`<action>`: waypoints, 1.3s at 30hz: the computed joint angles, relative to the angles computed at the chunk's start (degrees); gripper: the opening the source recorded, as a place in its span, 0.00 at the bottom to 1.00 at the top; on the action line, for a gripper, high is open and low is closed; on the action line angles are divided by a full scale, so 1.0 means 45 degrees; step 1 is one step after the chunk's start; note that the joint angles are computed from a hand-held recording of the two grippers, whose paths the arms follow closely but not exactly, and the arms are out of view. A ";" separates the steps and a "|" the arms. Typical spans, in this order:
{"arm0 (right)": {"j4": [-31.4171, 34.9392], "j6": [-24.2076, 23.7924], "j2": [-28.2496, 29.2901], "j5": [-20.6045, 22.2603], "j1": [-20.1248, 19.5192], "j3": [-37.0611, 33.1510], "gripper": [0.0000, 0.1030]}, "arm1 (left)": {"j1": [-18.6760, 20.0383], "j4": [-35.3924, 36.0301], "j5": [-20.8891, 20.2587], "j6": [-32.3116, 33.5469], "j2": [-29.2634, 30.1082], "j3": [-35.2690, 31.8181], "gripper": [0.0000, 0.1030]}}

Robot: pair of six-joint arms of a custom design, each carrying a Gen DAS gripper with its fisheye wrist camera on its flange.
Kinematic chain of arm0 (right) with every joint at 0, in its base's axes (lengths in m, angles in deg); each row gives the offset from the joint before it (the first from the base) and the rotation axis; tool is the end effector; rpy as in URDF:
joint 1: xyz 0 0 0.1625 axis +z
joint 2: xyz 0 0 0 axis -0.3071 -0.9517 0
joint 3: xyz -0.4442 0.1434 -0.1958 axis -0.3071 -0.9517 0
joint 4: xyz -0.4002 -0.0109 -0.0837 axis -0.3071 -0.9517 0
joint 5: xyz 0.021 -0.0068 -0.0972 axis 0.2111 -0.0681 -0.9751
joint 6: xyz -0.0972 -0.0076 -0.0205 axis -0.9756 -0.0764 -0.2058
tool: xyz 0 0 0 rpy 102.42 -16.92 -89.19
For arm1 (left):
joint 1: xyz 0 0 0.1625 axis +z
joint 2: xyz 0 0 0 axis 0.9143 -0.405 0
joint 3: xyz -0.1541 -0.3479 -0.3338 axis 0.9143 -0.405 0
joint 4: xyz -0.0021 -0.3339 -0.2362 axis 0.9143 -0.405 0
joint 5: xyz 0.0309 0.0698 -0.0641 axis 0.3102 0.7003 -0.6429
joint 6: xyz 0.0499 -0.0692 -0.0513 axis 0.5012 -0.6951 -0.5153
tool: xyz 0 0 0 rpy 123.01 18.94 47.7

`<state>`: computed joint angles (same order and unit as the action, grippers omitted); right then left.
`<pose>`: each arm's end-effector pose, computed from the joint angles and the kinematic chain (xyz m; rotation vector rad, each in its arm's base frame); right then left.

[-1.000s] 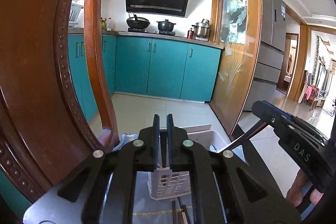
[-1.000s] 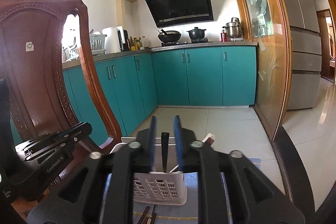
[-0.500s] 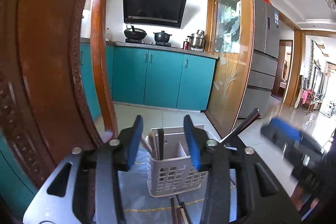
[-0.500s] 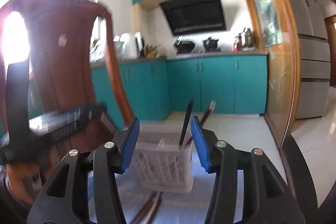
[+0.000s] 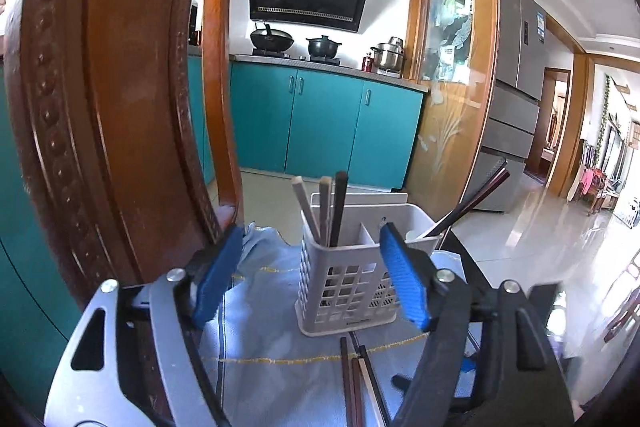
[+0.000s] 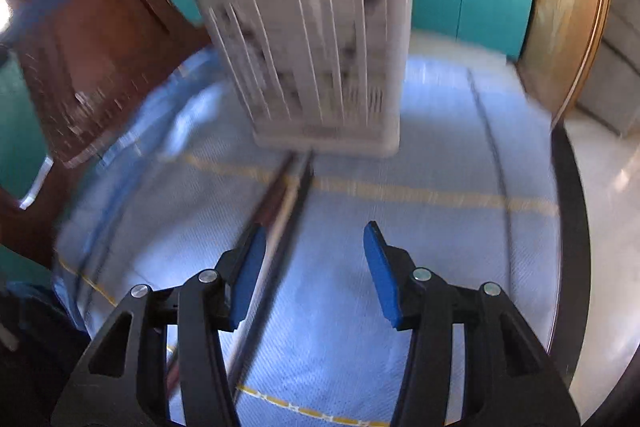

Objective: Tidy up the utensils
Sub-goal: 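Move both grippers back down toward the remaining chopsticks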

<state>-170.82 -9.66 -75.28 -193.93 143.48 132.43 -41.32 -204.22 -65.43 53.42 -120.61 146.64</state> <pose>0.3843 -0.4081 0.1411 0.6491 -2.4849 0.5028 -0.2394 -0.3582 0.3443 0.5574 2.1372 -1.4592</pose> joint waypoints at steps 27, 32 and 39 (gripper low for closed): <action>0.0992 -0.0587 0.0482 0.0561 -0.0173 -0.0346 0.37 | 0.1146 0.5990 -0.1788 -0.3817 -0.1013 -0.0661 0.74; 0.1666 -0.0271 0.0132 0.0390 -0.0369 -0.0403 0.33 | 0.1407 0.7536 -0.1969 -0.4518 -0.0976 -0.0925 0.75; 0.0645 -0.0800 0.0772 -0.0622 0.0046 -0.0326 0.34 | 0.1856 1.0176 -0.2480 -0.5662 -0.0673 -0.1441 0.75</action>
<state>-167.91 -13.25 -71.81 -196.73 143.69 130.96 -32.97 -158.43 -76.59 27.94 -123.63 140.16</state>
